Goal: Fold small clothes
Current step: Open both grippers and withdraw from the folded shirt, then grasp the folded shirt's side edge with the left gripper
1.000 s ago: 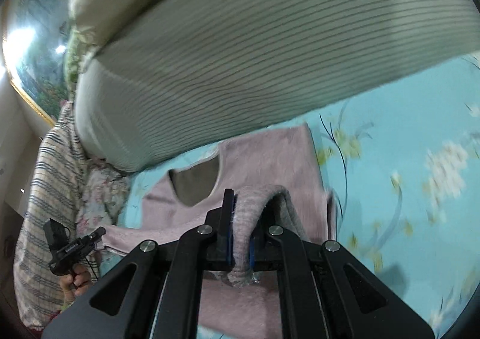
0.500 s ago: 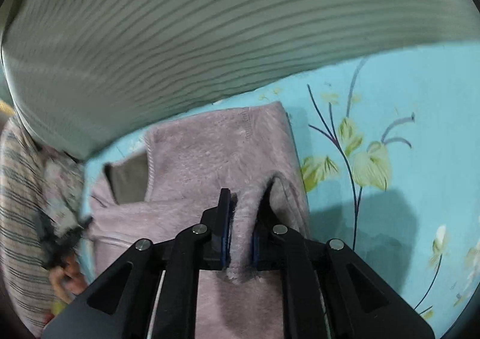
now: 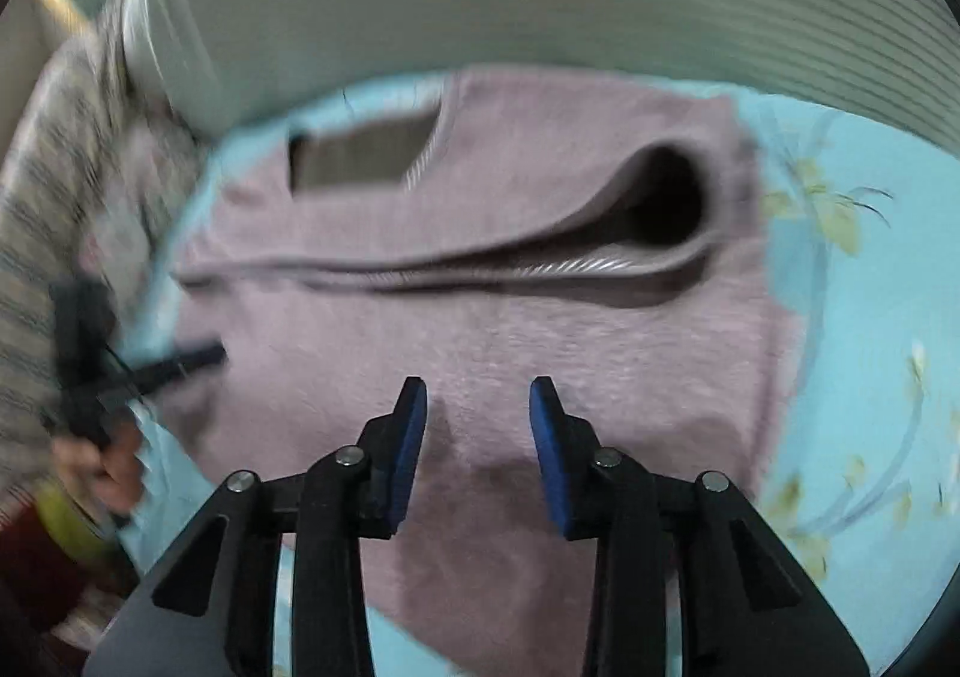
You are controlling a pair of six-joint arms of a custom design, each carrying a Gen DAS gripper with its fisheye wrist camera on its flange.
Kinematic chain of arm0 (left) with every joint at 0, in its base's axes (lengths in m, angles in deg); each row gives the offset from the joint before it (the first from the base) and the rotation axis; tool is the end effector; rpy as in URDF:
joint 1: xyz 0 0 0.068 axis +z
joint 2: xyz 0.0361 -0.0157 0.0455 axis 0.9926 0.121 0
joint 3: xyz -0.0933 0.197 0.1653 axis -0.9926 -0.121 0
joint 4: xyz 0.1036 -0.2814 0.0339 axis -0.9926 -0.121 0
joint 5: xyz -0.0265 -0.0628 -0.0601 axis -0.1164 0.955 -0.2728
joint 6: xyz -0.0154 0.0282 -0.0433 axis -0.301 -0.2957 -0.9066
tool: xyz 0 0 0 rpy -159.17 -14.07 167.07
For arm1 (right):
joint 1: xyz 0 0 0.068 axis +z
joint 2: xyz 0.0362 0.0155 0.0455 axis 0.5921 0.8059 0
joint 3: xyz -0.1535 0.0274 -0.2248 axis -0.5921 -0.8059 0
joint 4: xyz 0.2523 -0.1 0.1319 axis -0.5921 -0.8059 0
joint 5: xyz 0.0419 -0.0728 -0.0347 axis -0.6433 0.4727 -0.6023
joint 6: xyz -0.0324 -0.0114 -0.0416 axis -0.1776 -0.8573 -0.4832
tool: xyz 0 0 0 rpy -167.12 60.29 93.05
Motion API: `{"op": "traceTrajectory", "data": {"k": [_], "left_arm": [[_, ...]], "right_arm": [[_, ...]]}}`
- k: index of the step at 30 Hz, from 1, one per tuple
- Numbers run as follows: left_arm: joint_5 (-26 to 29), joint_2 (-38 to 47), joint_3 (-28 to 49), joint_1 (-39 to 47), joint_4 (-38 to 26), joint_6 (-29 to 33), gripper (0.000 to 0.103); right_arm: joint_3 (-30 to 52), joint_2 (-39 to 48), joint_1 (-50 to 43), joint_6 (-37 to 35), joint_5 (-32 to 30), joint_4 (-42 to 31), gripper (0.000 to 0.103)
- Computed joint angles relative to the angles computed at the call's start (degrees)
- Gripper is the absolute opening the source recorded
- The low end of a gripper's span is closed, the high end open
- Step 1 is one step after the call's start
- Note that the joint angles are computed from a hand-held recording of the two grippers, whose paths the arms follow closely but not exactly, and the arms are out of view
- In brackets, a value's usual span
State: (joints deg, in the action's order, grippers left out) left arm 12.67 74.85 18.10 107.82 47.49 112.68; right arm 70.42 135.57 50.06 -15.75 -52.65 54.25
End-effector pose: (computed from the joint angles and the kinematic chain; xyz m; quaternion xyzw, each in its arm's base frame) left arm 0.3036 0.1193 0.0275 0.1198 0.9518 -0.2091 0.1898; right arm 0.2339 0.0572 0.0908 0.0833 0.9705 0.0715 0.2145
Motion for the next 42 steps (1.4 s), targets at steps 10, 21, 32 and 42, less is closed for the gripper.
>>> {"op": "traceTrajectory", "data": {"k": [10,21,32,42], "left_arm": [[-5.71,8.01,16.41,-6.41,4.70,-15.61,0.023],[-1.41,-1.62,8.24,0.38,6.25,-18.28,0.052],[3.33,-7.40,-7.11,21.47,-9.28,4.90,0.052],[2.80,-1.68,-7.69,26.95,-9.27,6.58,0.053]], "right_arm": [[10.00,5.10,-11.31,-2.05,8.72,1.41,0.017],[0.40,-9.56,-2.03,10.41,9.18,-2.56,0.021],[-10.37,-20.54,19.85,33.65,14.01,-7.96,0.040],[-8.94,-17.73,29.37,41.25,16.53,-9.77,0.041]]}}
